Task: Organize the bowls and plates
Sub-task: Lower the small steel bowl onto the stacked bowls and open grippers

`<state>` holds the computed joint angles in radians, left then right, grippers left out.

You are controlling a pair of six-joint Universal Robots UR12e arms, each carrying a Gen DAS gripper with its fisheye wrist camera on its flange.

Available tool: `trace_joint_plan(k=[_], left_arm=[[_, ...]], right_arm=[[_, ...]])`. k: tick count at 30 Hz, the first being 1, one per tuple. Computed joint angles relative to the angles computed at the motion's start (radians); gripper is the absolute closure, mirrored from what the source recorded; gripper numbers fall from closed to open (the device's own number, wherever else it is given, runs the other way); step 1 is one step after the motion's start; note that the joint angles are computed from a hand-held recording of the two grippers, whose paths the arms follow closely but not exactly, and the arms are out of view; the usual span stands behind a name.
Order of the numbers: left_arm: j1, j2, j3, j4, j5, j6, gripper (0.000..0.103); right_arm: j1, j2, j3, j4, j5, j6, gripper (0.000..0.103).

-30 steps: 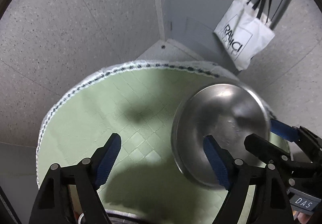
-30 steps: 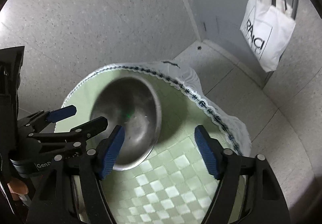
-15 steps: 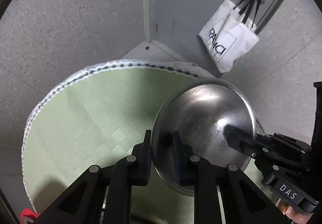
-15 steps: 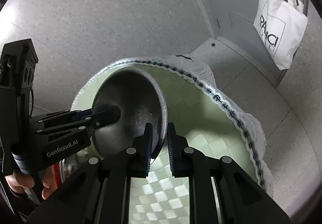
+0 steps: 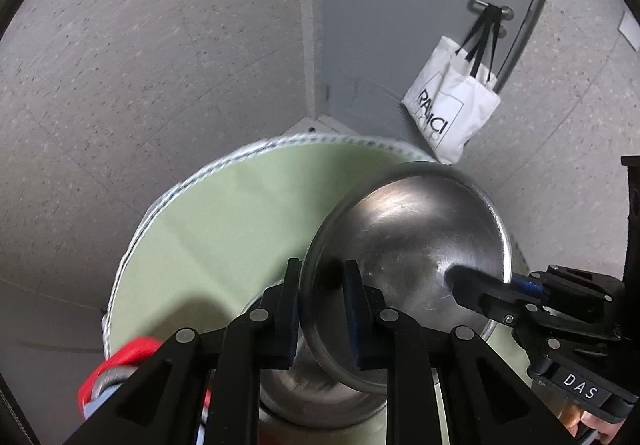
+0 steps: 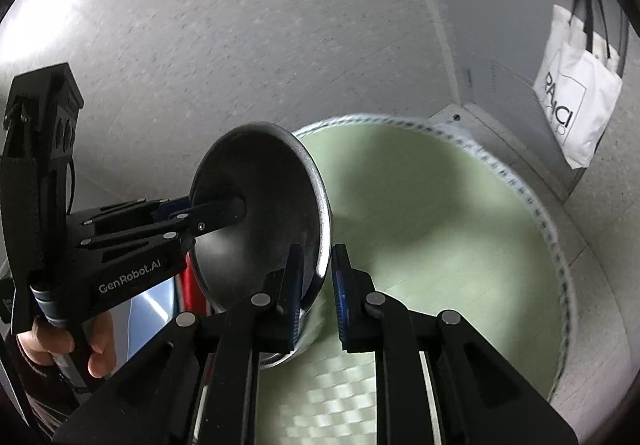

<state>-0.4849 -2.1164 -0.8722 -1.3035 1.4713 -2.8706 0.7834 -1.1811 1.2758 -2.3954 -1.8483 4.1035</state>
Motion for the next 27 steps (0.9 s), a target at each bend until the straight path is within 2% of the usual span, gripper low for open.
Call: trace_joint_plan(k=[6,7,11,16,17,27], left_arm=[[0.036,0.061,-0.107,0.022,-0.010,0.000,0.087],[0.025,0.083,-0.142,0.033,-0.005,-0.017,0.087],[0.022,0.115,-0.183,0.021,-0.007,-0.031,0.086],[0.026,0.101,-0.181,-0.004,-0.009,-0.030,0.085],[0.015,0.079,-0.159,-0.012,-0.002,-0.041,0.085],[0.002,0.044,-0.141,-0.024,0.045,-0.047,0.082]], right_arm=[[0.026,0.039,-0.049,0.047,0.004,0.009,0.089],[0.028,0.043,-0.053,0.055,0.004,0.012,0.089],[0.035,0.056,-0.069,0.095,-0.004,0.024,0.089],[0.038,0.073,-0.095,0.154,-0.011,0.045,0.089],[0.037,0.074,-0.095,0.163,-0.012,0.045,0.089],[0.042,0.096,-0.132,0.248,-0.067,0.025,0.087]])
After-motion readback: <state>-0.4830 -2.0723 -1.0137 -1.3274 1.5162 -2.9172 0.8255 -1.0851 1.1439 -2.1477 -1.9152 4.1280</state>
